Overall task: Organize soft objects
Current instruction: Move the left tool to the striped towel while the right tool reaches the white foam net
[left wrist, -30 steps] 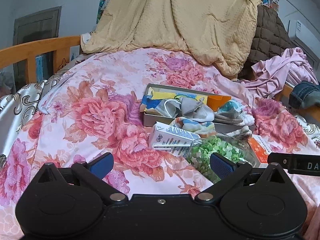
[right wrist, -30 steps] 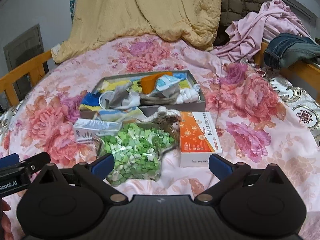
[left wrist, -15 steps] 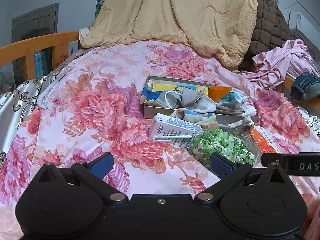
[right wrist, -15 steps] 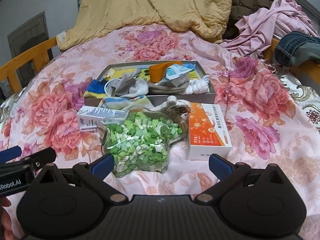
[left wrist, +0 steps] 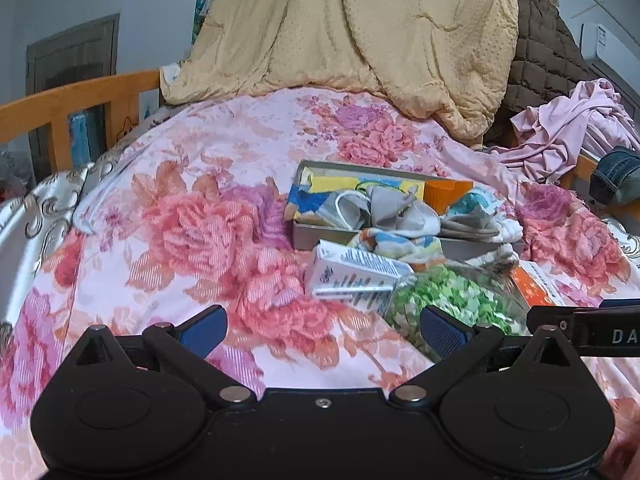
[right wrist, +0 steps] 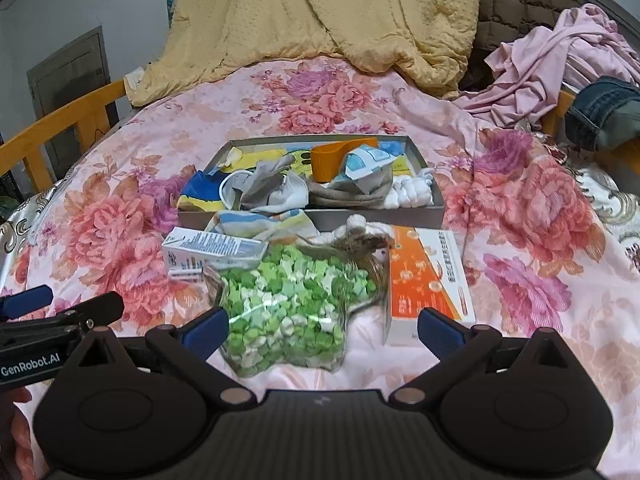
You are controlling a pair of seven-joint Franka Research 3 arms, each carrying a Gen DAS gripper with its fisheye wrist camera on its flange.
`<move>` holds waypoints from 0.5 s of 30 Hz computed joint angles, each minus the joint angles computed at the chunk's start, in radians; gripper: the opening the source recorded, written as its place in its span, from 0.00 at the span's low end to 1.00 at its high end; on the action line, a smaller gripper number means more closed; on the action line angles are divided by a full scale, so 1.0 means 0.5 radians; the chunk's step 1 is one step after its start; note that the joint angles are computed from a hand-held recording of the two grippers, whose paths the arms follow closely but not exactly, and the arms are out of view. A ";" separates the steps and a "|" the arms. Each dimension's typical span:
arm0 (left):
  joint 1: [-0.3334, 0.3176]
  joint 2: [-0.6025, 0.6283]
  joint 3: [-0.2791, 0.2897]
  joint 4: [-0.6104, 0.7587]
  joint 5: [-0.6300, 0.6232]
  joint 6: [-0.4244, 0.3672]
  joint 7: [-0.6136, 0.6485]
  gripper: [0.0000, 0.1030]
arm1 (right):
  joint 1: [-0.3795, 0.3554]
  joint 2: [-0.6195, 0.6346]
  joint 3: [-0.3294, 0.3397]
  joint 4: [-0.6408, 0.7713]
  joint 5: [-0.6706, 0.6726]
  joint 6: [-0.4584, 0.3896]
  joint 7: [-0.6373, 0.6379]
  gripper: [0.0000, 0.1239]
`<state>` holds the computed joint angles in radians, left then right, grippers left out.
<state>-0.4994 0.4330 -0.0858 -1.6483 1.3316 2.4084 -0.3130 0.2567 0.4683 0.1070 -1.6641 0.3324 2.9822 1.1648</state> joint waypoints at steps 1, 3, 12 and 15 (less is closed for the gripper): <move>0.003 0.012 0.004 0.017 0.004 0.002 0.019 0.99 | -0.029 0.021 0.034 0.034 0.011 -0.014 -0.044 0.83; 0.007 0.032 0.014 0.043 0.015 0.009 0.045 0.99 | -0.021 0.061 0.020 0.101 -0.006 -0.037 -0.064 0.83; 0.049 0.113 0.072 0.144 0.095 0.196 0.169 0.99 | -0.120 0.313 0.089 0.544 0.018 -0.176 -0.261 0.83; 0.086 0.146 0.104 0.201 0.121 0.327 0.183 0.99 | -0.138 0.448 0.092 0.755 0.013 -0.231 -0.380 0.83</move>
<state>-0.4566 0.5059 -0.0340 -1.5480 1.3923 2.5717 -0.2215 0.1879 0.6922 0.1530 -1.2867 0.3387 2.8667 0.9748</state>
